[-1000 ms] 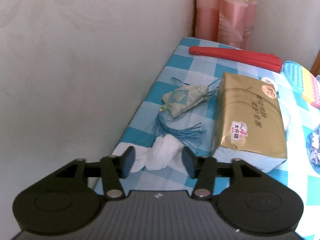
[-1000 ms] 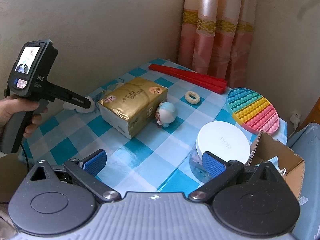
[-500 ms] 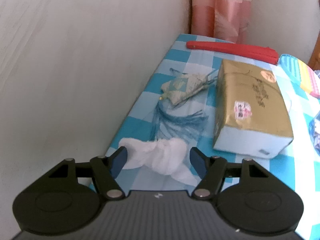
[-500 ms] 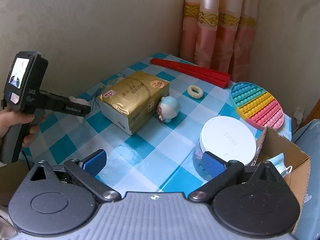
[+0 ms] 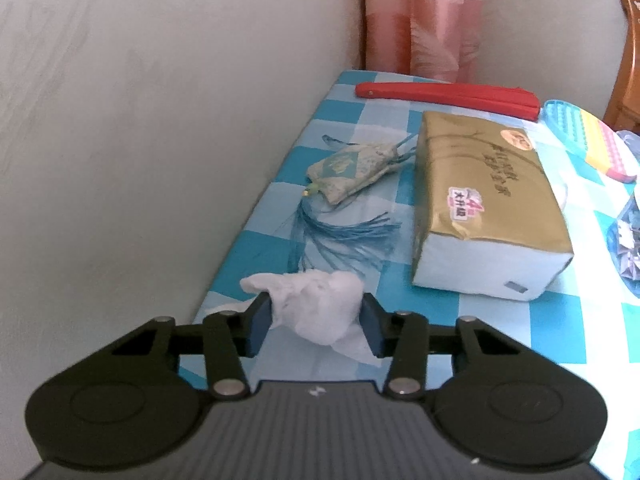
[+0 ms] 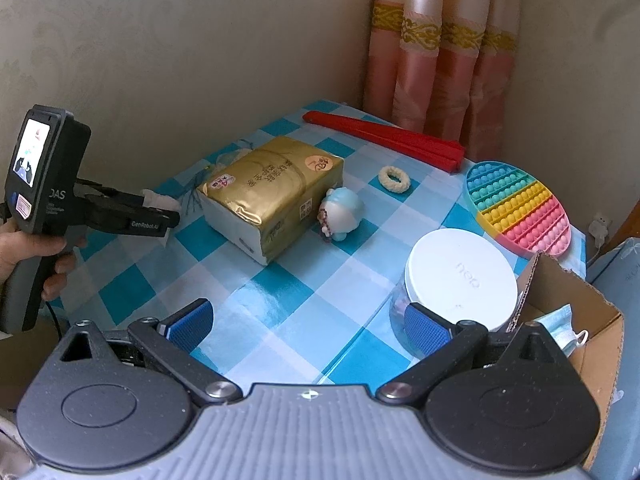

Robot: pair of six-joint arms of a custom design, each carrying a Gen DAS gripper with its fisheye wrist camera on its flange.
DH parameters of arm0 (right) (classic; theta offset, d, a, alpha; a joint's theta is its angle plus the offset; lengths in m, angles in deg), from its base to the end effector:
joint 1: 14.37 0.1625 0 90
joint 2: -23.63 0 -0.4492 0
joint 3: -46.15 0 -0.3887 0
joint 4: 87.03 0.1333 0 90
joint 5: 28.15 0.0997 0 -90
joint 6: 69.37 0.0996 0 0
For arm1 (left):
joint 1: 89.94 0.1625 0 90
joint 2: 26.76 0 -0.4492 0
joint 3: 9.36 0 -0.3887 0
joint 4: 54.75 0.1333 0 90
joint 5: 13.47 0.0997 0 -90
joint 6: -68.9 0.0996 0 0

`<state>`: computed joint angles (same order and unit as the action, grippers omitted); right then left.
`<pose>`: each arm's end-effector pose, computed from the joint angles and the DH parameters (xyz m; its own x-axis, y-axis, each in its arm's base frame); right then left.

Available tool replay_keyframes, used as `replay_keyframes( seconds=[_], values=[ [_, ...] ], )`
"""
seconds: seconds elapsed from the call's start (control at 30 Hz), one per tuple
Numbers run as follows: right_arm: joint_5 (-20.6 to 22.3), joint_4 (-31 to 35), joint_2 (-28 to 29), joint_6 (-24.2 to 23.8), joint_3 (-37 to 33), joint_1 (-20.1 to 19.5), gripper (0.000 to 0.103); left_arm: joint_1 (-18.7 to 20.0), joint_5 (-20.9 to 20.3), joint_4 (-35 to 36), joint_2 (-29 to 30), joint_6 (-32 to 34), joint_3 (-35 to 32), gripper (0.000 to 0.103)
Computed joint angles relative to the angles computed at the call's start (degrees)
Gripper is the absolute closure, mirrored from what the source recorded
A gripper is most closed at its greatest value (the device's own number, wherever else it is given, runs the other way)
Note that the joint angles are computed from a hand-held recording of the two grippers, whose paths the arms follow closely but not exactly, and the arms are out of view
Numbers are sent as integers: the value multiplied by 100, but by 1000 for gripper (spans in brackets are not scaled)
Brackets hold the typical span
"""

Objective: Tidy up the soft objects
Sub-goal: 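Lift the white cloth with the left tool while the right tool grasps the blue-white doll figurine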

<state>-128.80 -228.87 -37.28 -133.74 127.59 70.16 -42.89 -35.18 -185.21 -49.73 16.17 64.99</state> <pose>0.0459 -0.7261 0.3869 -0.4926 -0.6849 0.5368 -0.8386 0.5385 -0.0824 -0.3437 -0.7007 -0.0210 -0.6237 -0.3413 -0.7032 0.2851 0.7383 -0.6112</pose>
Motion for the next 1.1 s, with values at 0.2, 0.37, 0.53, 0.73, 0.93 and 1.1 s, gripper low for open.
replay_keyframes(
  seconds=[0.2,0.37,0.53,0.73,0.93,1.1],
  values=[
    [74,136,36,-268,-118,10,0,-111,-296,-169,-135,346,166,57],
    [221,881,311,-754,-761,51,0,-233,-596,-125,-281,457,294,57],
    [73,1387,879,-1007,-1639,169,0,-347,-697,-214,-325,619,364,57],
    [-334,1950,1624,-1559,-2657,298,2,-400,-708,-495,-282,835,381,57],
    [-768,2328,2246,-2162,-3440,452,9,-372,-673,-519,-145,1065,248,57],
    [-1089,2661,2813,-2154,-4191,497,19,-294,-625,-413,-78,945,183,57]
  ],
)
